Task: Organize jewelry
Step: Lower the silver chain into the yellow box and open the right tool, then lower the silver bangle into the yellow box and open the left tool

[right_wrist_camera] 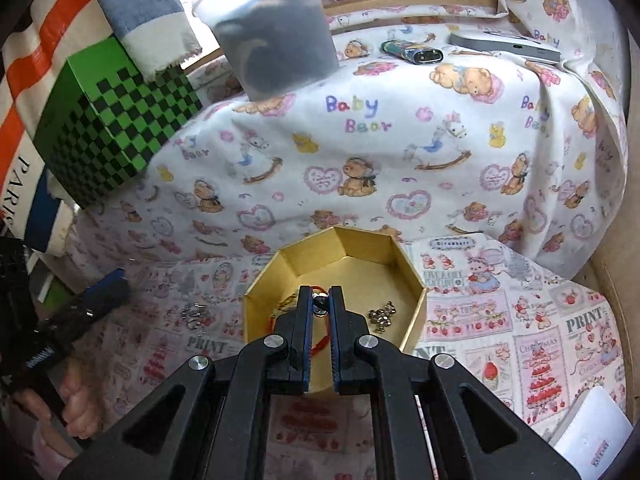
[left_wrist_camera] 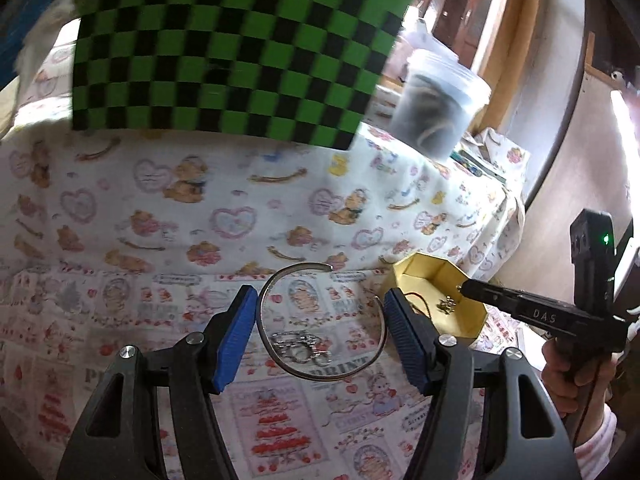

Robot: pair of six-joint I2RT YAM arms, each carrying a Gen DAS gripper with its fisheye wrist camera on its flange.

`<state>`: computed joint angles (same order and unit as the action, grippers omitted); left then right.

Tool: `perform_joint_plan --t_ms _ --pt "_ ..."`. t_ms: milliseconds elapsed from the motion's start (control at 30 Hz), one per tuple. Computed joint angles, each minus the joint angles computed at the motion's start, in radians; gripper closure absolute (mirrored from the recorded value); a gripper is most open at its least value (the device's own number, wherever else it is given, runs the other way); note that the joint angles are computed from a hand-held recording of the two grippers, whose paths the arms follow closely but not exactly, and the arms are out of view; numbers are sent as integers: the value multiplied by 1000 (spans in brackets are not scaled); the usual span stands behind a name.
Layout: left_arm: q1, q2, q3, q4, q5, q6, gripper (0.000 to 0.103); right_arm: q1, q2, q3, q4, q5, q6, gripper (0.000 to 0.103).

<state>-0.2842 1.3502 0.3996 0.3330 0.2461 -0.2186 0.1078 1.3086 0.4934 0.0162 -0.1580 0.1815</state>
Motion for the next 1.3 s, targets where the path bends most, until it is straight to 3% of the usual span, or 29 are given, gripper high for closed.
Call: perform_joint_plan --t_ms 300,367,433,667,867,967,1033,1300 --pt "16 -8 11 -33 11 8 39 -28 21 -1 33 -51 14 95" --pt "-11 7 50 -65 29 13 39 -35 -9 -7 27 -61 14 86" --pt "-71 47 113 -110 14 44 39 -41 -40 -18 30 -64 14 68" --pt "-202 231 320 -207 18 62 39 -81 -132 -30 -7 -82 47 68" --pt "-238 316 378 -169 67 2 39 -114 -147 -28 -14 -89 59 68" --pt "-252 339 394 -148 74 -29 39 -103 -153 -33 -9 -26 71 64" --pt "-242 332 384 -117 103 -38 39 -111 -166 -41 1 -36 71 54" --pt "-210 204 322 -117 45 -27 35 -106 -205 -53 0 -29 72 48"
